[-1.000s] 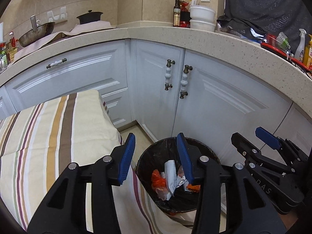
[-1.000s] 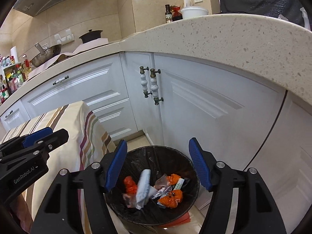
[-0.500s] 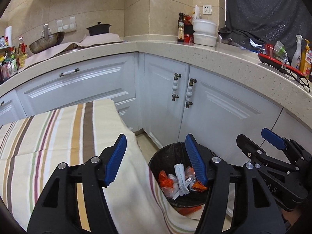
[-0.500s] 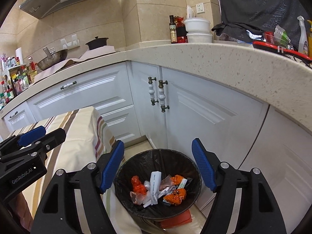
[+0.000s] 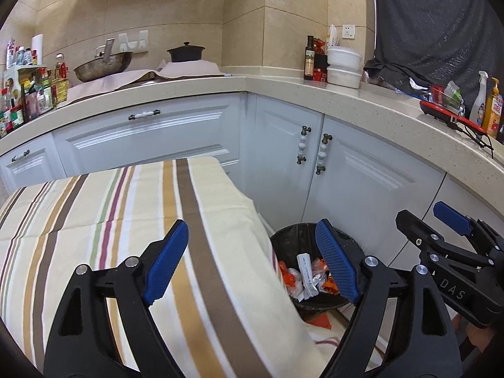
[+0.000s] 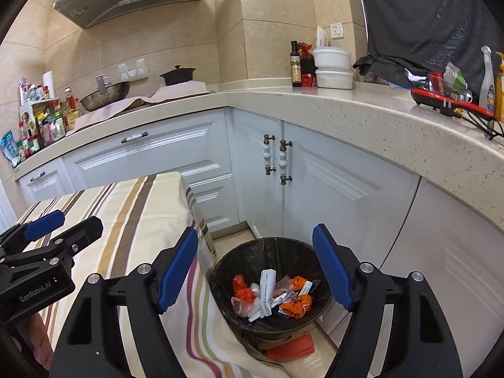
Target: Collect trash
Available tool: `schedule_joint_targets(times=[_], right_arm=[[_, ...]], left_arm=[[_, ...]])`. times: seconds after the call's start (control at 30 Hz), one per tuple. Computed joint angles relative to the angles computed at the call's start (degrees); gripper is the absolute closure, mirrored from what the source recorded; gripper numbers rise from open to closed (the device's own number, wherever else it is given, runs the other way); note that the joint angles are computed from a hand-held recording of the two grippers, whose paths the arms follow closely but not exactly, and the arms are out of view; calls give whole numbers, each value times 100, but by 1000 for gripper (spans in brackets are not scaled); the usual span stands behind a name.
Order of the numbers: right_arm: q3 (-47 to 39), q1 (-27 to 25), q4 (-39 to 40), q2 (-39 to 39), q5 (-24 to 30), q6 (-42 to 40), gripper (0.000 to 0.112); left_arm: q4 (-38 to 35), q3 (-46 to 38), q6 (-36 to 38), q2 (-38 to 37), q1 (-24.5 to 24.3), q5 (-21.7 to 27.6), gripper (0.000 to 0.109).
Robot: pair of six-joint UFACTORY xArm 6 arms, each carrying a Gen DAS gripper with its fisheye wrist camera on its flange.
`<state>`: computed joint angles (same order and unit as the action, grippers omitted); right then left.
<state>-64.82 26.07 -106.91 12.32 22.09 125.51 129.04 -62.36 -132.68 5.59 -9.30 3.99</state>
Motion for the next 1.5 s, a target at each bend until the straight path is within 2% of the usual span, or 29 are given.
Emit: schedule_joint_targets(times=[0.33, 0.57, 0.93, 1.5], right_arm=[[395, 414, 181, -440, 366, -144, 34], [549, 663, 292, -666, 625, -286, 32], [628, 898, 367, -848, 917, -404, 29], [593, 977, 428, -857, 1014, -515, 28]], left_arm=[[476, 741, -621, -763, 217, 167, 19], [826, 1053, -960, -1175, 233, 224, 18], [1067, 1272, -1237, -1520, 311, 196, 17], [1220, 1408, -1394, -1693, 367, 242, 17]])
